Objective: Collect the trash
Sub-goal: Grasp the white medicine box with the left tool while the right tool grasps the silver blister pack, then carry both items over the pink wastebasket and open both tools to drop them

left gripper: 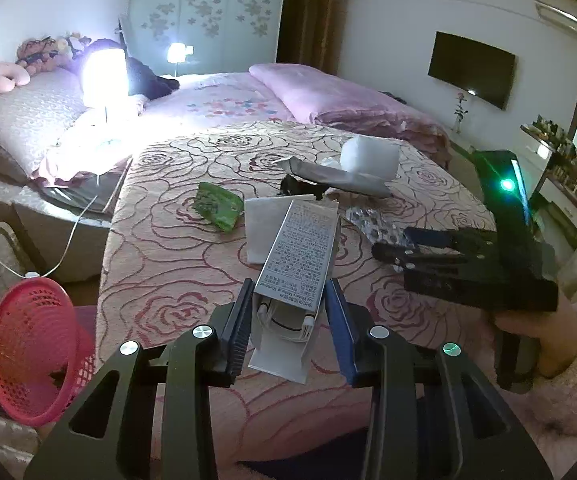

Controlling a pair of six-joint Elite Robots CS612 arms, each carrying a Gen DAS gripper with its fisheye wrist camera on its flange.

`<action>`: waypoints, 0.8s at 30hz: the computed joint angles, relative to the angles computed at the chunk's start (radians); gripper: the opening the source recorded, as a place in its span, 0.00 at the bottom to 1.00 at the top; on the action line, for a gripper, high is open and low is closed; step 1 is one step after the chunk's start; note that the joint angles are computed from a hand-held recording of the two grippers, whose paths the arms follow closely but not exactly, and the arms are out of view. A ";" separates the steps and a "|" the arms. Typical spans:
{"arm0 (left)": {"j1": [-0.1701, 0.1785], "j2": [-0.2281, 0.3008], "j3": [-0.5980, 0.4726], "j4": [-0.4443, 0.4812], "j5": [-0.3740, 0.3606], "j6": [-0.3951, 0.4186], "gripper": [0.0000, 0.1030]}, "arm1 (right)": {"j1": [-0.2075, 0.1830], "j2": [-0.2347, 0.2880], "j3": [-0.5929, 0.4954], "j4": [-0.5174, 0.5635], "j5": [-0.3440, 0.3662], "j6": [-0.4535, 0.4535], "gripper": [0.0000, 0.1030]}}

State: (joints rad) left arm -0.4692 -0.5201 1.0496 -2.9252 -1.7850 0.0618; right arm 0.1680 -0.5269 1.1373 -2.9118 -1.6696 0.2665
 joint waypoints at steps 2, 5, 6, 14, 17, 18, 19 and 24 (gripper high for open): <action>0.002 -0.004 0.005 -0.009 0.006 -0.004 0.33 | 0.004 -0.008 0.012 -0.018 0.013 -0.005 0.53; 0.004 -0.010 0.013 -0.020 0.021 -0.014 0.33 | 0.010 -0.017 0.021 -0.047 0.025 -0.015 0.53; 0.005 -0.011 0.014 -0.023 0.026 -0.017 0.33 | 0.012 -0.019 0.023 -0.055 0.028 -0.020 0.53; 0.016 -0.024 0.028 -0.054 0.078 -0.066 0.33 | 0.020 -0.024 0.009 -0.087 0.048 -0.049 0.53; 0.023 -0.029 0.033 -0.064 0.110 -0.091 0.33 | 0.024 -0.018 -0.011 -0.082 0.056 -0.062 0.53; 0.024 -0.030 0.033 -0.064 0.123 -0.097 0.33 | 0.026 -0.016 -0.021 -0.079 0.059 -0.068 0.53; 0.027 -0.032 0.035 -0.064 0.144 -0.105 0.33 | 0.027 -0.013 -0.028 -0.076 0.063 -0.072 0.53; 0.040 -0.042 0.045 -0.062 0.218 -0.137 0.33 | 0.041 0.007 -0.086 -0.050 0.090 -0.108 0.53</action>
State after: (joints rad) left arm -0.4288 -0.5626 1.0943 -2.9872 -1.5674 -0.0756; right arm 0.2087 -0.5195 1.0512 -2.9618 -1.5798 0.1588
